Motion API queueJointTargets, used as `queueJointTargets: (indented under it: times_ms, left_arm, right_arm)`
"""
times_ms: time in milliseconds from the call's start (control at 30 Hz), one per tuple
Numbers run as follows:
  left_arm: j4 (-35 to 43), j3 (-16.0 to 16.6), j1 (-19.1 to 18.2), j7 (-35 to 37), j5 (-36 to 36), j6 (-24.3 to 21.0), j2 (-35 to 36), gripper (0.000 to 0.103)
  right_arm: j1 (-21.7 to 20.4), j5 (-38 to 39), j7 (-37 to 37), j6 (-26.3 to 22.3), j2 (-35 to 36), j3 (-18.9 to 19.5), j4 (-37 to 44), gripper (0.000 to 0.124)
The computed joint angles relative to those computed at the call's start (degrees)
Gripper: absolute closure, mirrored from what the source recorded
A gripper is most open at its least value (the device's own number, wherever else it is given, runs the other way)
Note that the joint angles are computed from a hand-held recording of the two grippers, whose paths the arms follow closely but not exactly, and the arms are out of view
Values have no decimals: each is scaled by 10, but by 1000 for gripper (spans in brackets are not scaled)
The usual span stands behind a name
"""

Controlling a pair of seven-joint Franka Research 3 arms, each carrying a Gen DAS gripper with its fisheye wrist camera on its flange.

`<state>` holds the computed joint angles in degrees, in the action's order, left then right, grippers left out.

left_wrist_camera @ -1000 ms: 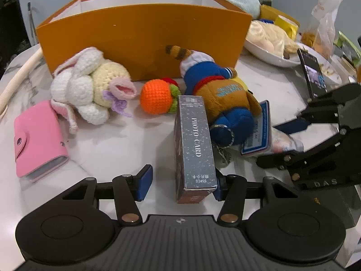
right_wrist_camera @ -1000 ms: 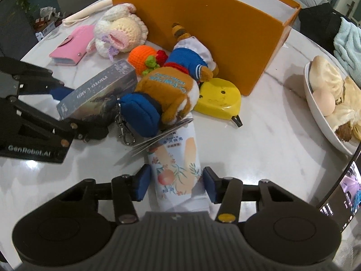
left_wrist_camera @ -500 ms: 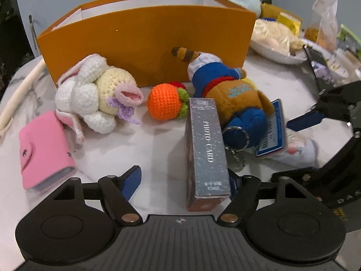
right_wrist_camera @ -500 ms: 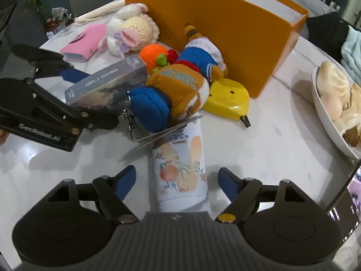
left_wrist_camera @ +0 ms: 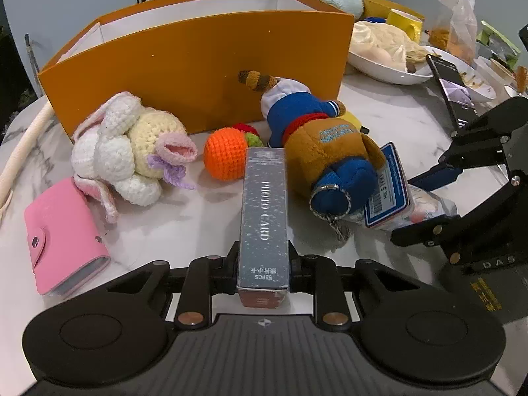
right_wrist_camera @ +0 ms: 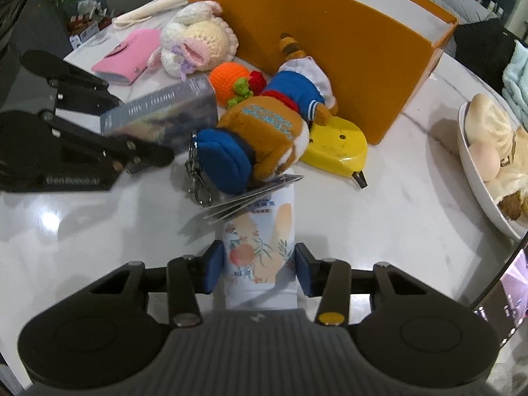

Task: Organize objects
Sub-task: 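Grasp the PHOTO CARD box with the left tool while the right tool grasps the Vaseline tube, then lift and carry the photo card box and Vaseline tube over the orange box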

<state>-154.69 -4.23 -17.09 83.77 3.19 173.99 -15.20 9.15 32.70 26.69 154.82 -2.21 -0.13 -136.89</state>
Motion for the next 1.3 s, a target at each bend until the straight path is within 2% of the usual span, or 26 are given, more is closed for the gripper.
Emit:
queueJointTargets:
  times_ms: [233,400,633,767,900,1000,1300]
  left_arm:
    - [-29,56,-56,65,-46,9,-40,75]
    - [-40,61,-57,70,-56,5,-67,75]
    - [-50,63,-51,61,-46,8,-94,75]
    - [-56,71,-56,59,-45,9,-113,75]
    - [-61,65,-53,55,-34,10,-131,75]
    - [-61,74,-65,58,-31,6,-144,75]
    - [-32,87,-75,77,-21,4,-168,75]
  right_arm:
    - [-4,-29,-9,-5,-27,-6,-14,76]
    - [-8,-36,-17,-25,-51,-14,-20,77]
    - [-6,9,-51,-54,-98,-34,-26,77]
    - [-9,20,-55,-54,-113,-40,-29,77]
    - [-10,26,-56,-57,-123,-44,-30,77]
    - [-8,38,-62,-58,-131,-47,-30,77]
    - [7,82,-85,-58,-136,-51,-7,77]
